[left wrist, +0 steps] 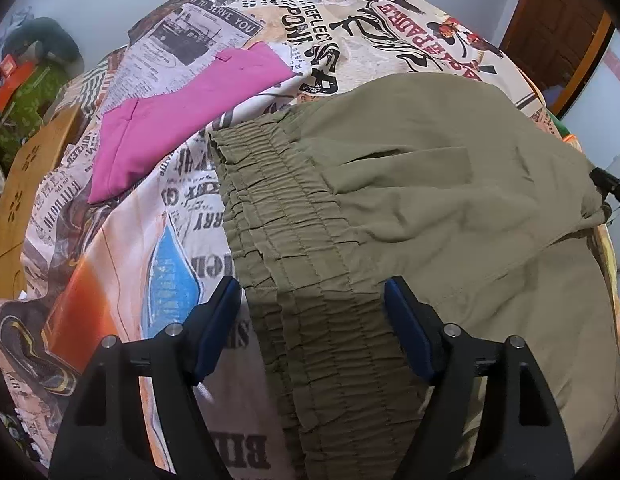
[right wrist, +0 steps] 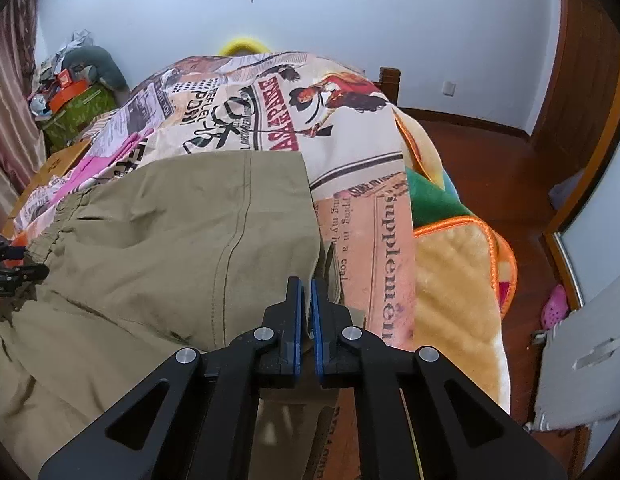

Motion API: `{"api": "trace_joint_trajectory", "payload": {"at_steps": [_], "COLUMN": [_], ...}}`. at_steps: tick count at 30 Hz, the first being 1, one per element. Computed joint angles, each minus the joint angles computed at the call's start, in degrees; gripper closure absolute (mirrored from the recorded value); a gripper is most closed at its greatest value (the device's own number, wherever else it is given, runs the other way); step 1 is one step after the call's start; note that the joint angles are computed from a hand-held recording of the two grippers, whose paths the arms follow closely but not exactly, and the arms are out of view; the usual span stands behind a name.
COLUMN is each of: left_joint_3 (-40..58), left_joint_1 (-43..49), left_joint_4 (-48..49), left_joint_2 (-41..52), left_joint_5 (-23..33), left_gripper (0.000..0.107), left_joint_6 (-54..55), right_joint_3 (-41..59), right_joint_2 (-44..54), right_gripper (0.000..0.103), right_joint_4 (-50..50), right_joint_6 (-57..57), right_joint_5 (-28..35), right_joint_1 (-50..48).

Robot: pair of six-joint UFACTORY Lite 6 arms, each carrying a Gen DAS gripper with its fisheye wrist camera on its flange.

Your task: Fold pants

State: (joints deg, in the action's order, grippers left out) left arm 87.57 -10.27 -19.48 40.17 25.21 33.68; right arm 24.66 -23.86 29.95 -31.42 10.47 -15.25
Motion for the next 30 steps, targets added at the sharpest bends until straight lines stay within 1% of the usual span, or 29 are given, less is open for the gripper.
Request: {"api": "trace_joint_trajectory", "payload": {"at_steps": [2,4,5,7,11,13,16,18,19,20,21,22,23,24,25,27,28,30], "left_joint_3": [-0.01,-0.09,-0.08,-0.28,0.73,-0.73,-1.6,-1.27,-0.64,0.51,1.33,2.41,4.42,5.66,7.78,12.44,12.63,16.21], "left_joint_1": [0.12,0.03,-0.04,-0.16,0.07,0.1,0.26,0.37,0.55,0.7,1.06,1.36,1.56,1.89,1.98,2.18,2.15,1.81], "left_joint_4": [-0.85,-0.59,-0.23,0.37,1.83,3.62,4.09,3.65,3.46,3.75,3.64,3.71,4.25,4.23,4.85,6.09,5.88,7.08], "left_joint_2": [0.36,0.37,0.28,0.16,0.44,-1.94,-4.95,-7.11,-7.84,-8.32,-8.28,-8.18,-7.54,-6.97,-5.8,-2.57,-2.0,1.4], "left_joint_5": [-0.09,-0.34,-0.31,-0.6,0.26,-0.18,0.39,1.16,1.52,1.75,1.97,2.04,2.37,2.51,2.91,3.61,3.4,3.53], "left_gripper": [0.03,0.029,0.029,0.027,0.026,0.026,0.027,0.027,0.027,0.027,0.027,0.027,0.027,0.027,0.026,0.025,0.023,0.022], "left_joint_6": [0.62,0.47,0.17,-0.23,-1.84,-3.36,-2.9,-1.7,-1.22,-1.42,-1.1,-1.08,-1.76,-1.79,-2.7,-4.53,-4.5,-6.5], "right_joint_3": [0.42,0.97,0.99,0.07,1.41,2.12,2.29,3.11,3.49,4.21,4.75,5.42,5.76,6.11,6.54,7.85,8.84,11.25], "right_joint_2": [3.0,6.05,6.46,4.31,5.53,5.16,2.31,0.85,0.34,-0.18,-0.44,-1.06,-1.66,-1.98,-2.37,-1.67,-0.69,2.04], "right_gripper": [0.099,0.099,0.099,0.099,0.099,0.099,0.097,0.097,0.095,0.093,0.083,0.068,0.06,0.046,0.038,0.038,0.037,0.035], "right_joint_4": [-5.35,-13.1,-13.62,-17.2,-25.05,-26.71,-24.38,-26.01,-26.28,-27.73,-28.26,-27.8,-27.18,-27.23,-28.16,-29.62,-30.01,-32.86], "right_joint_6": [4.12,11.48,12.48,16.99,23.85,24.92,22.09,23.61,23.89,25.7,26.51,26.46,26.12,26.48,27.75,29.16,29.41,32.03], "right_joint_5": [-1.58,-2.98,-3.27,-3.13,-1.45,0.4,2.98,4.94,5.53,6.33,6.75,6.99,6.86,6.59,6.13,5.1,4.84,4.29], "right_joint_1": [0.72,1.72,1.84,2.27,2.71,2.97,2.69,2.74,2.73,2.91,3.09,3.27,3.35,3.6,4.12,5.1,5.51,6.52]}}
